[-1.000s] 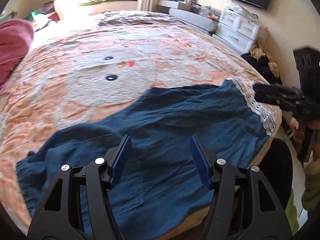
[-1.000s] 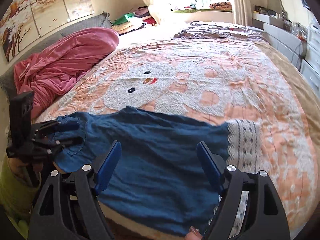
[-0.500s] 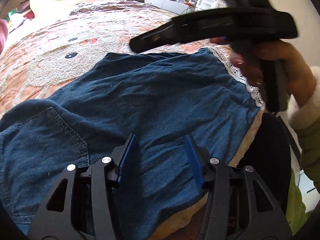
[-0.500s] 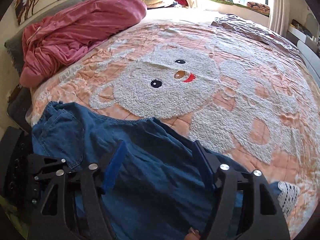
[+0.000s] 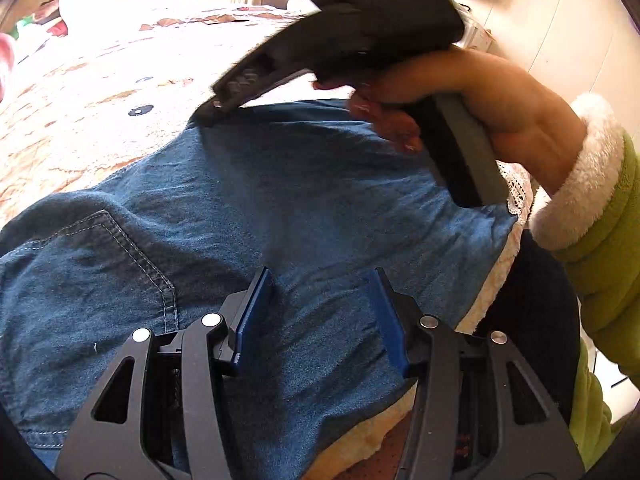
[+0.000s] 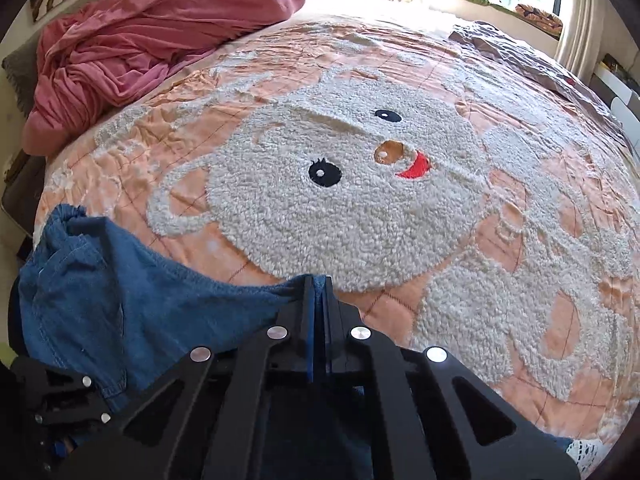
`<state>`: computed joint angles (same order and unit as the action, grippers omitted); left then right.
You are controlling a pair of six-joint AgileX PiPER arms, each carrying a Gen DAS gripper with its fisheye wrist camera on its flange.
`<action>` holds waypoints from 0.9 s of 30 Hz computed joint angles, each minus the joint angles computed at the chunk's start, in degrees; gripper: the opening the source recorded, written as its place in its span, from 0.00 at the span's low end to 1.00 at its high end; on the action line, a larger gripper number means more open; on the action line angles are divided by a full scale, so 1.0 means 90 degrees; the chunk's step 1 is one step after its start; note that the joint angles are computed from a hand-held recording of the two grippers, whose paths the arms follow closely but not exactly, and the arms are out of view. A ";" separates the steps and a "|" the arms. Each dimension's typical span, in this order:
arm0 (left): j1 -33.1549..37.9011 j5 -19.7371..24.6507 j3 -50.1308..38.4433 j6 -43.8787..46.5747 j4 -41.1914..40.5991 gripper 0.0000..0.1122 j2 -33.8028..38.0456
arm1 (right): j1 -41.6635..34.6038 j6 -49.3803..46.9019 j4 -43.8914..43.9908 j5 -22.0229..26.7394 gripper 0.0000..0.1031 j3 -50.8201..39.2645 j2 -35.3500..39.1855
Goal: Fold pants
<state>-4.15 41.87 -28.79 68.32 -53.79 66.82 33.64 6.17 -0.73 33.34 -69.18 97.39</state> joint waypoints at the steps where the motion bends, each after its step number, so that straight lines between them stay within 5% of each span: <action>1: 0.0022 0.0018 0.0004 0.0021 -0.0016 0.38 0.0004 | 0.0067 0.0180 -0.0187 0.0033 0.02 -0.0122 0.0181; 5: 0.0007 0.0001 0.0029 0.0068 -0.0077 0.38 0.0037 | 0.0071 0.0451 -0.0461 -0.0316 0.09 0.0062 0.0203; 9: 0.0089 0.0094 0.0012 0.0151 -0.0130 0.39 0.0056 | -0.0457 0.0107 0.0236 -0.0917 0.49 0.1046 -0.0926; 13: 0.0448 0.0615 -0.0144 0.0263 -0.0175 0.40 0.0009 | -0.1505 -0.0712 0.1324 -0.0988 0.50 0.2015 -0.2393; 18: 0.0876 0.1168 -0.0824 -0.0140 -0.0035 0.47 -0.0154 | -0.3592 -0.2359 0.2675 -0.0243 0.58 0.2683 -0.3709; 22: 0.0407 0.0649 -0.1896 -0.1178 0.0574 0.50 0.0666 | -0.5345 -0.4179 0.4070 0.0417 0.58 0.3016 -0.3856; 27: -0.0064 0.0297 -0.3218 -0.2739 0.1546 0.50 0.2075 | -0.6104 -0.5300 0.4816 0.0723 0.58 0.3364 -0.3405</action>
